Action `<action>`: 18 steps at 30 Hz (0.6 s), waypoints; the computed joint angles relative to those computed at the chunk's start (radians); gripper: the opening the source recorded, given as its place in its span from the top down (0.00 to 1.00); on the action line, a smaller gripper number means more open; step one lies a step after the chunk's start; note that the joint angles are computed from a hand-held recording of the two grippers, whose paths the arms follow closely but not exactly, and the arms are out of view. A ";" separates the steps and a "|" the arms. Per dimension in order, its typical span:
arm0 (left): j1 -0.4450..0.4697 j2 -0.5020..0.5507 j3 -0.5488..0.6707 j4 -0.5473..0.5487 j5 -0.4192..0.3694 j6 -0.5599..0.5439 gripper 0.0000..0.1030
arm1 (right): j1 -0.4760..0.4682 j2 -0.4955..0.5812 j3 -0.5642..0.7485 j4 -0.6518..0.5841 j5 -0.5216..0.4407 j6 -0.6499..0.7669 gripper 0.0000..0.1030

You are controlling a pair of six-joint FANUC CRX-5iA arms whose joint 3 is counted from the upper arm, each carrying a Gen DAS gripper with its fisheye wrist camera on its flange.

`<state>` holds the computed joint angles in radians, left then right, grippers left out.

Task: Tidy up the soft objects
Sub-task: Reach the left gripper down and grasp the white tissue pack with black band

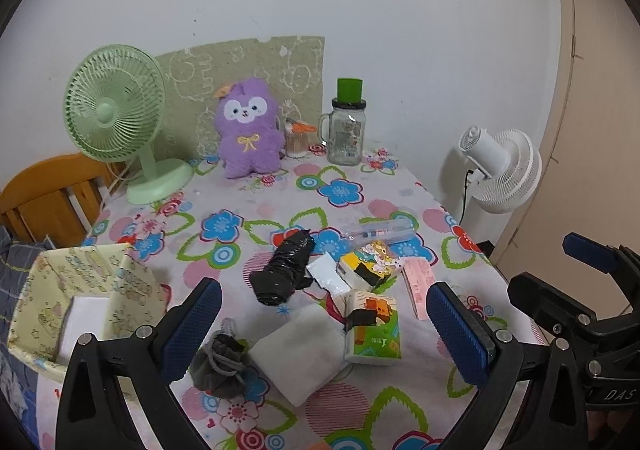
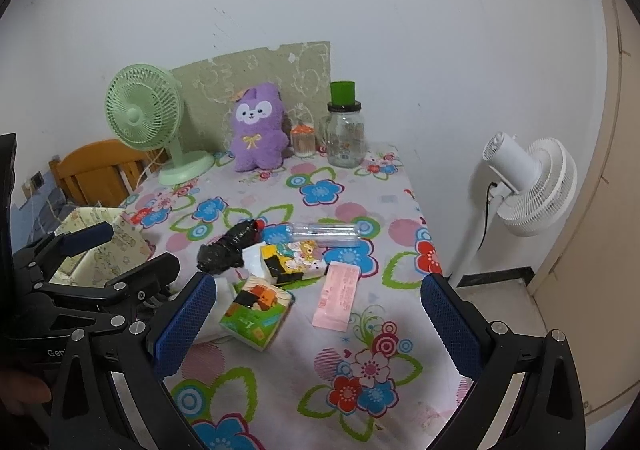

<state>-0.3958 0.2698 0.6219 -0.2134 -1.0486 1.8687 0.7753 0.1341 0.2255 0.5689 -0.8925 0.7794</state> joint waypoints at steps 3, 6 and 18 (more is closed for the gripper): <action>0.003 0.031 0.024 0.020 -0.024 -0.020 0.00 | -0.008 0.010 0.007 -0.011 -0.006 0.012 0.00; 0.001 0.056 0.047 0.023 -0.040 -0.025 0.00 | -0.020 0.019 0.016 -0.032 -0.009 0.024 0.00; 0.010 0.145 0.112 0.065 -0.082 -0.047 0.00 | -0.064 0.069 0.055 -0.107 -0.031 0.066 0.00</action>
<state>-0.3860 0.4146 0.7342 -0.1481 -1.1308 1.8212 0.7117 0.2026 0.2802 0.4620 -0.9235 0.8449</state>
